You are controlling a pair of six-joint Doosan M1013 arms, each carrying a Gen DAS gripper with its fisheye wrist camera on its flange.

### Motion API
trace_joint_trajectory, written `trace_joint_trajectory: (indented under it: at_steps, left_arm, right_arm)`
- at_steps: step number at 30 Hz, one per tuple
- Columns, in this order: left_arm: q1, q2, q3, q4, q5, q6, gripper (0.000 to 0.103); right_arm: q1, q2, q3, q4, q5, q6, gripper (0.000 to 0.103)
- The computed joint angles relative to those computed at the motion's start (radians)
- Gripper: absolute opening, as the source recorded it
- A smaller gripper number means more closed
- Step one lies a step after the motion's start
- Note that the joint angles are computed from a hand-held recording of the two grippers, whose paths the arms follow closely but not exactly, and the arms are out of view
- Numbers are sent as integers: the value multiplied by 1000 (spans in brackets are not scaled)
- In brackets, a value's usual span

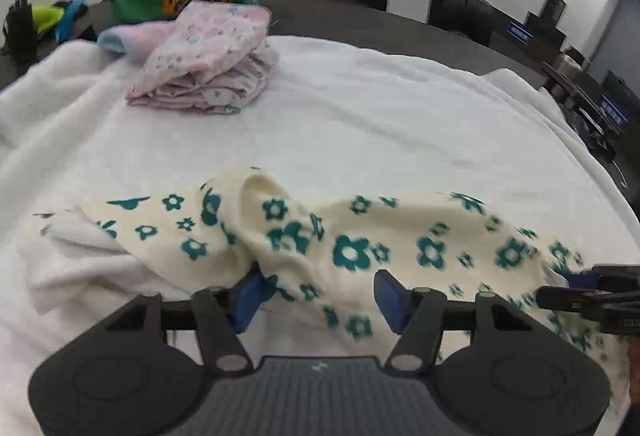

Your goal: Fold clothes

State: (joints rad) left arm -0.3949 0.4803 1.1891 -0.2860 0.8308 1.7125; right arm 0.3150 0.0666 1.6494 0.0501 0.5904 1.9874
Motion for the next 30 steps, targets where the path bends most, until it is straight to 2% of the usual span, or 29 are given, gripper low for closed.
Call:
trace_joint_trajectory:
  at_steps: [1, 2, 3, 4, 6, 7, 9, 11, 13, 15, 16, 17, 18, 20, 22, 23, 25, 26, 27, 28, 30]
  left_arm:
    - [2, 3, 4, -7, -13, -6, 25]
    - [11, -5, 22, -49, -37, 15, 11]
    - [20, -12, 40, -94, -60, 38, 8]
    - [28, -19, 57, -140, -82, 64, 8]
    - [45, -31, 92, -232, -128, 114, 8]
    - [51, -34, 105, -267, -146, 135, 8]
    - [51, -35, 110, -280, -158, 150, 8]
    - [49, -35, 109, -283, -162, 156, 9]
    - [49, -33, 100, -280, -141, 145, 13]
    - [52, -29, 89, -283, -113, 128, 28]
    - [55, -28, 84, -300, -89, 140, 33]
    - [56, -29, 82, -319, -67, 159, 42]
    - [55, -30, 80, -330, -46, 179, 46]
    - [43, -31, 77, -313, -19, 216, 48]
    - [22, -34, 83, -254, -30, 219, 45]
    - [12, -36, 86, -224, -36, 220, 43]
    - [2, -35, 85, -208, -25, 249, 8]
    - [1, -35, 85, -215, -21, 269, 2]
    - [2, -38, 91, -227, -31, 285, 1]
    - [3, -42, 98, -240, -40, 301, 0]
    - [7, -49, 110, -273, -56, 333, 0]
  right_arm:
    - [-8, 27, -24, -4, 39, -15, 31]
    - [-4, 42, -37, -40, 58, -8, 6]
    - [-3, 55, -47, -63, 71, -9, 4]
    - [0, 49, -41, -84, 46, 8, 4]
    - [-3, 9, 13, -113, -100, 64, 3]
    - [0, 0, 28, -179, -127, 153, 3]
    - [-4, -7, 41, -208, -132, 225, 13]
    - [-11, -9, 39, -144, -100, 187, 34]
    - [-6, -31, 66, -172, -159, 213, 39]
    - [-2, -43, 70, -148, -188, 188, 39]
    - [-1, -46, 68, -122, -190, 156, 39]
    - [-1, -47, 61, -58, -182, 71, 39]
    - [0, -44, 49, -10, -157, 0, 40]
    - [14, -12, -6, -36, -4, -27, 39]
    - [32, 20, -42, -142, 106, 23, 39]
    - [28, 25, -41, -131, 115, 26, 39]
    - [18, 34, -41, -104, 130, 27, 38]
    - [17, 33, -38, -95, 121, 27, 34]
    - [16, 28, -29, -70, 93, 6, 24]
    - [14, 27, -23, -32, 72, -41, 4]
    - [13, 24, -12, 32, 31, -126, 4]
